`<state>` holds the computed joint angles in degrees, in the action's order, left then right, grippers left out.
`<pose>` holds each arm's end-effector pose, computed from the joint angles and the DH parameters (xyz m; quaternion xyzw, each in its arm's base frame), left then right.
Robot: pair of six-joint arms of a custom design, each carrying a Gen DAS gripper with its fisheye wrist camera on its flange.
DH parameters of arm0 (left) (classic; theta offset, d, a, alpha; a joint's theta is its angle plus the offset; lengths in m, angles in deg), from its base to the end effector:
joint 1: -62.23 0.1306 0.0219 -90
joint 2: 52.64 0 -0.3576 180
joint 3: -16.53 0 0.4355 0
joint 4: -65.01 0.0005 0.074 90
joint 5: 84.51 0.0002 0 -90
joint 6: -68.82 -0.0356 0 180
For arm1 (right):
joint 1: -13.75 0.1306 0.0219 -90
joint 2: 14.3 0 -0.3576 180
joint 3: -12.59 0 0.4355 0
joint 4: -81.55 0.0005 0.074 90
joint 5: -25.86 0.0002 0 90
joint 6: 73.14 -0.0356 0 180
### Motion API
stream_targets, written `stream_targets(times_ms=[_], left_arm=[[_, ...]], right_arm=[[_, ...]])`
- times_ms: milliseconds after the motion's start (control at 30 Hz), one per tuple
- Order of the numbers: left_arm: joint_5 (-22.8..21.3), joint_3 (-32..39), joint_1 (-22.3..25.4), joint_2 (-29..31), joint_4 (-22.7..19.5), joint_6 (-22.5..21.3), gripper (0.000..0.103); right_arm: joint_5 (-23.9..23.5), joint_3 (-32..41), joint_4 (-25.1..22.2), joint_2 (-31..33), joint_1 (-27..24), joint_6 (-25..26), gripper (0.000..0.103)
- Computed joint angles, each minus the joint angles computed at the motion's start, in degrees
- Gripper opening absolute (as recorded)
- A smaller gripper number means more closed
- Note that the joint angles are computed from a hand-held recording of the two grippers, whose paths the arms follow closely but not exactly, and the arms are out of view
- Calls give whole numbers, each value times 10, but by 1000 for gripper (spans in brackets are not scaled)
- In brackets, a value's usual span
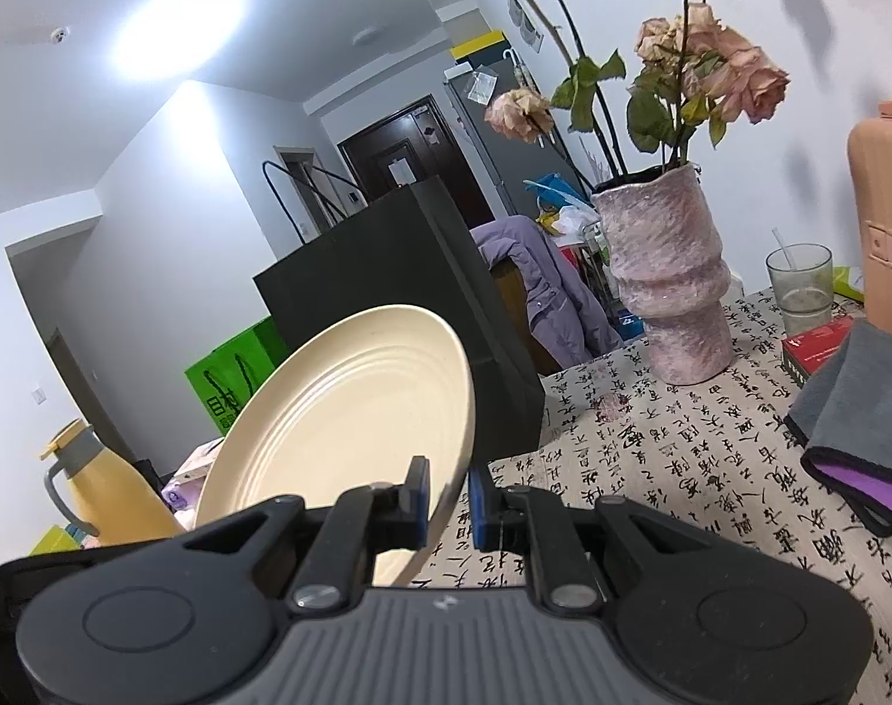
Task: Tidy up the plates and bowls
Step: 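Carry the cream plates with both tools toward the blue bowl and plate stack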
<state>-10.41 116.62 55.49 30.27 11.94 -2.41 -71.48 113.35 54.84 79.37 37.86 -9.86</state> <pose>0.4792 -0.0473 0.5505 -0.1550 0.8706 0.0207 0.4666 0.5276 0.2406 0.5043 -0.0183 0.8162 0.2941 0.4970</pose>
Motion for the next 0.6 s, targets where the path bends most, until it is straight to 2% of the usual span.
stream_targets(times_ms=[600], left_arm=[[-7, -72, -16, -99, 7, -3, 16]], right_arm=[[24, -92, 16, -96, 20, -8, 13]])
